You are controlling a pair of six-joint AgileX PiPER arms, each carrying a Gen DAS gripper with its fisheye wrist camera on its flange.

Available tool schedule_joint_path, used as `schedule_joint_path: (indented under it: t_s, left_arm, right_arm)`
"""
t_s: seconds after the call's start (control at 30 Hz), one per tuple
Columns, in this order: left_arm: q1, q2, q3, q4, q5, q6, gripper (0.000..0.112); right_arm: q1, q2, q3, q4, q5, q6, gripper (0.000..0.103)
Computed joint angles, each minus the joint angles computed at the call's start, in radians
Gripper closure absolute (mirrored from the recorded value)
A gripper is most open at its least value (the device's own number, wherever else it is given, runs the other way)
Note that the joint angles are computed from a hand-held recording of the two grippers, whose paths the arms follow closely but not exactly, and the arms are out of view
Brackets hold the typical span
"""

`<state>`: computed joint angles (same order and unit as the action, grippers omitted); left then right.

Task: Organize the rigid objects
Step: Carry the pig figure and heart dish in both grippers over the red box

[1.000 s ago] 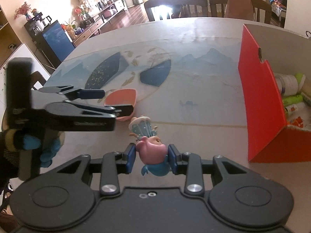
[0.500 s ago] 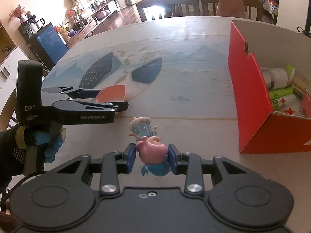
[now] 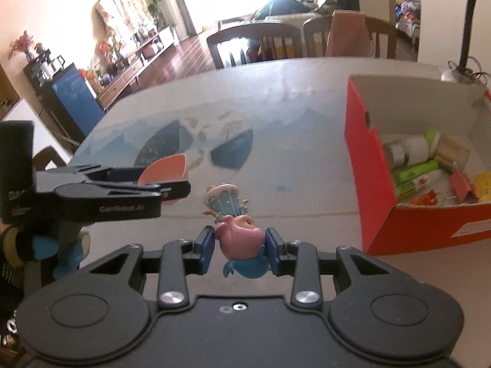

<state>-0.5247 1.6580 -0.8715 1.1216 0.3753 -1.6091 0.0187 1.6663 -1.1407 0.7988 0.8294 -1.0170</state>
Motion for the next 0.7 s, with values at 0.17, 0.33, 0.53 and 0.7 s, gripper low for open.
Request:
schedule_joint_path:
  t_s: [0.17, 0.33, 0.53, 0.7]
  left_arm:
    - [-0.038, -0.087, -0.032, -0.174, 0.037, 0.166, 0.035]
    - [-0.078, -0.148, -0.088, -0.304, 0.091, 0.309, 0.035]
    - [-0.112, -0.140, -0.195, -0.403, 0.168, 0.418, 0.035]
    - [-0.146, -0.081, -0.282, -0.411, 0.200, 0.428, 0.035]
  right_arm:
    - [-0.014, -0.077, 0.005, -0.005, 0.002, 0.042, 0.069]
    - [-0.039, -0.118, -0.025, -0.017, 0.017, 0.087, 0.069]
    - [-0.074, -0.094, -0.098, -0.046, 0.032, 0.127, 0.069]
    - [-0.133, -0.052, -0.138, -0.030, 0.058, 0.087, 0.070]
